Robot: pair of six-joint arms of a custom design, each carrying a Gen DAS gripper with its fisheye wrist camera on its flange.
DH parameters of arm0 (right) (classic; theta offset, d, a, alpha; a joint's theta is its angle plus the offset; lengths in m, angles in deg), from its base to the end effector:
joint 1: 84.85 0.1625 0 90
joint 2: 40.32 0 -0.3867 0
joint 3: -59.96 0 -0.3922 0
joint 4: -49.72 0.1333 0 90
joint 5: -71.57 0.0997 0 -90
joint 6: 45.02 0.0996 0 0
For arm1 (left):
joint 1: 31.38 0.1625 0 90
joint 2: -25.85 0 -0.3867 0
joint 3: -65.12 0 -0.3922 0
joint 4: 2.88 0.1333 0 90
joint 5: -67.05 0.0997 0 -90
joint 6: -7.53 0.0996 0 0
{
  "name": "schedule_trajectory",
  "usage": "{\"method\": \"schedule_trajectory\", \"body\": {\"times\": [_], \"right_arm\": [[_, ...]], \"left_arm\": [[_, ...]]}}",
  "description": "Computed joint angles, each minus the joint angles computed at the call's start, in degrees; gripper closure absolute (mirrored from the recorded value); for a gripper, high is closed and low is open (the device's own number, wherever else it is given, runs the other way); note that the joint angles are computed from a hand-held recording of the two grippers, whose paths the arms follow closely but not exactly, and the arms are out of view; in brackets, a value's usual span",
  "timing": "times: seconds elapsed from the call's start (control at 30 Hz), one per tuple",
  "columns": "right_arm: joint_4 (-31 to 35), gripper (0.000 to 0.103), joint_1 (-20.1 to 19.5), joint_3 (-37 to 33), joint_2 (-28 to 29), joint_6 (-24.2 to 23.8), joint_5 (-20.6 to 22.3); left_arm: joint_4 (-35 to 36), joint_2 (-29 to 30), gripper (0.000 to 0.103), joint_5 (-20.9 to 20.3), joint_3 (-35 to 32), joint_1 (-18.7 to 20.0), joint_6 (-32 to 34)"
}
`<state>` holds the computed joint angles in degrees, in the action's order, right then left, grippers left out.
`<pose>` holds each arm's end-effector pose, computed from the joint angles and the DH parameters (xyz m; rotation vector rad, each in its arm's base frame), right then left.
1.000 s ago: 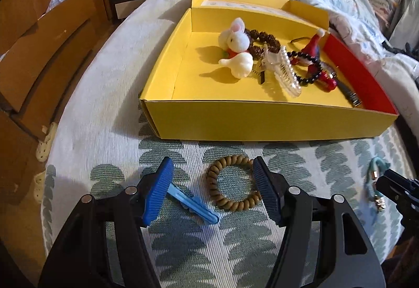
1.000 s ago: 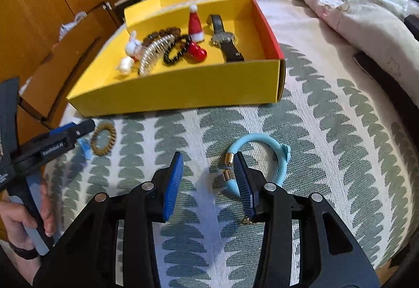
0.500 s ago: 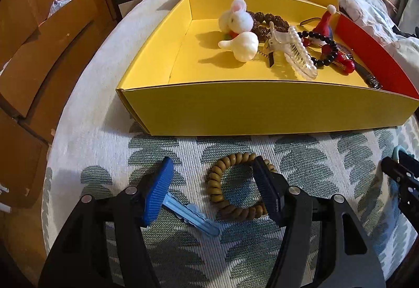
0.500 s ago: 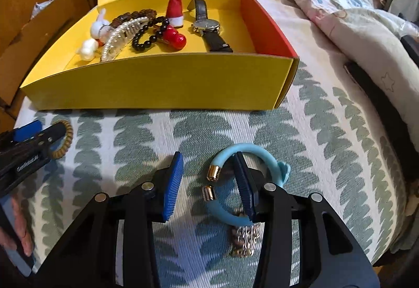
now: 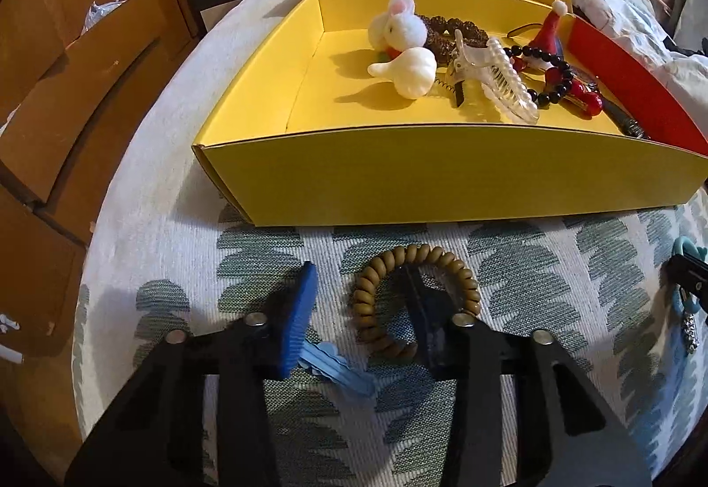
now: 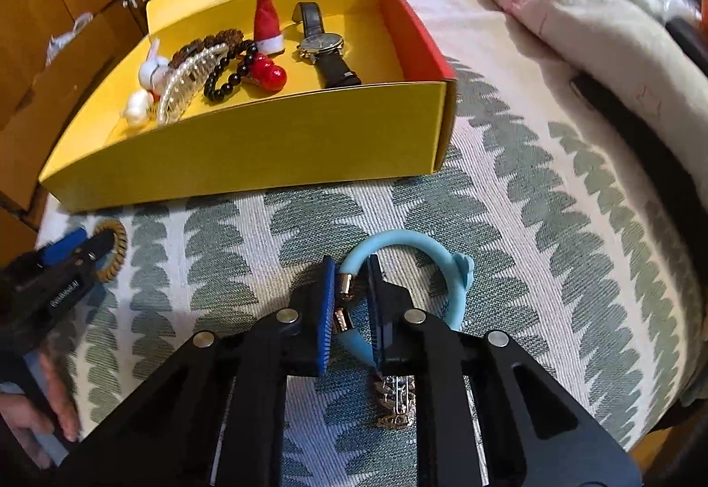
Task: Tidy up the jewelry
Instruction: 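Close the left tool on the blue hair clip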
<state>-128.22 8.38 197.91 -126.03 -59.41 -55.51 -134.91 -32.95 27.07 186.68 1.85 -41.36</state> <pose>0.0955 -0.3917 0.2317 0.1096 -2.3722 0.6797 -0.2619 -0.4222 0.0494 0.3500 2.2564 -0.5943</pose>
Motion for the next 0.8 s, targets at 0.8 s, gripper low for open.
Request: {"method": "schedule_trajectory", "body": {"times": [0.8], "right_arm": [[2.6,0.093,0.6,3.9,-16.4,-1.0,14.1]], "left_arm": [[-12.6,-6.4,0.094,-5.0,4.2,-1.1,3.5]]}}
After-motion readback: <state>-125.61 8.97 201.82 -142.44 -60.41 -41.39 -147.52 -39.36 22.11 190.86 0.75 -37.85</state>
